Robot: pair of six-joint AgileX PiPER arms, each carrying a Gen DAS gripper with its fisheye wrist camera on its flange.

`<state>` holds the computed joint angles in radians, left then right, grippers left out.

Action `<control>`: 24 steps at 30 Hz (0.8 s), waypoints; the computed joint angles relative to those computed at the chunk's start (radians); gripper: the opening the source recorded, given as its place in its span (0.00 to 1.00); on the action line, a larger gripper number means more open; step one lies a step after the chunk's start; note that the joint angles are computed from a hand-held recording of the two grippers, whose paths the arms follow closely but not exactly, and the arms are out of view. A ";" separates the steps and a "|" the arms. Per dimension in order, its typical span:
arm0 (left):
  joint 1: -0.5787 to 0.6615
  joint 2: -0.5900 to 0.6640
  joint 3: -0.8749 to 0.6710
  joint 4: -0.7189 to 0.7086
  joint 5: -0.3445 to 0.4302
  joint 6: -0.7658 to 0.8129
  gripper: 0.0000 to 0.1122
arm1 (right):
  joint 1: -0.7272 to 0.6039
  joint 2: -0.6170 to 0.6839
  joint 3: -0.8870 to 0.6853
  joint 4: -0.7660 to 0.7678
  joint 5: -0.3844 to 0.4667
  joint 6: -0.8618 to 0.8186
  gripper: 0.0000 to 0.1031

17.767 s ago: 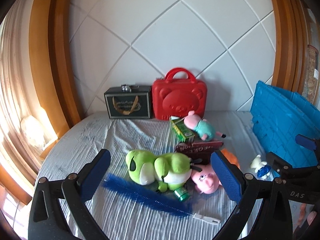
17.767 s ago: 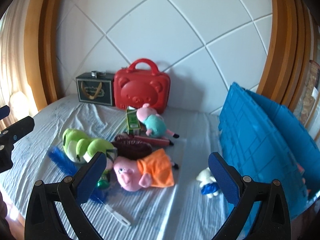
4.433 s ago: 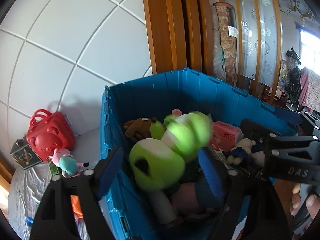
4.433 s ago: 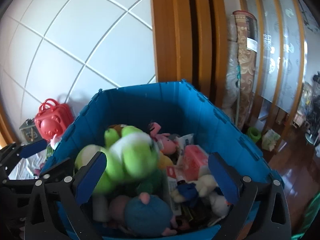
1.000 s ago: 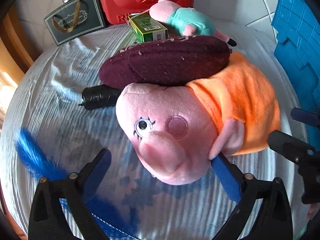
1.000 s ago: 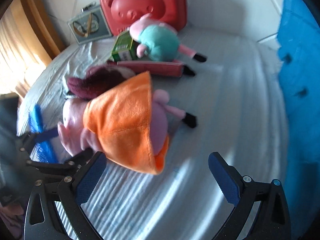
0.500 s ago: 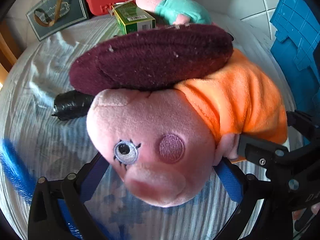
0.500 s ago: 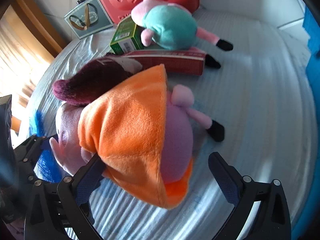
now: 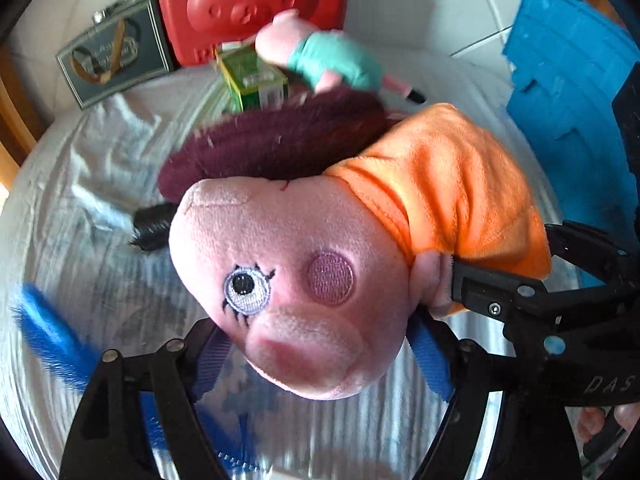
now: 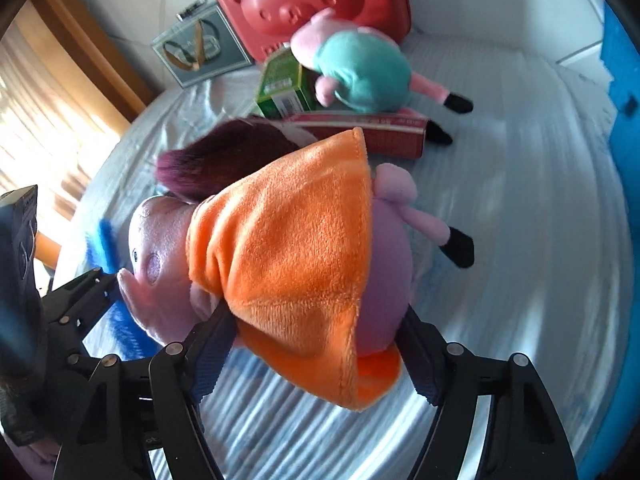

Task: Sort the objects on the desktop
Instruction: 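Grasp the pink pig plush in orange dress with both grippers, then carry the pig plush into the blue crate and open both grippers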

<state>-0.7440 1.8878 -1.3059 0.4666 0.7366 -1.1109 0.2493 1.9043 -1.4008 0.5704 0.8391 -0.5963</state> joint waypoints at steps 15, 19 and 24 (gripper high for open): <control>-0.195 -0.230 -0.142 0.266 0.251 -0.062 0.71 | -0.004 -0.395 -0.005 -0.071 0.037 0.136 0.73; -0.245 -0.230 -0.258 0.308 0.305 0.002 0.71 | -0.039 -0.472 -0.055 -0.104 0.073 0.179 0.73; -0.332 -0.149 -0.486 0.367 0.374 0.095 0.72 | -0.147 -0.561 -0.096 -0.082 0.116 0.171 0.73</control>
<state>-1.0758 1.7385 -1.7920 0.8334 1.1102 -1.0160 0.1027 1.3438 -1.4966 0.4882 0.9555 -0.4248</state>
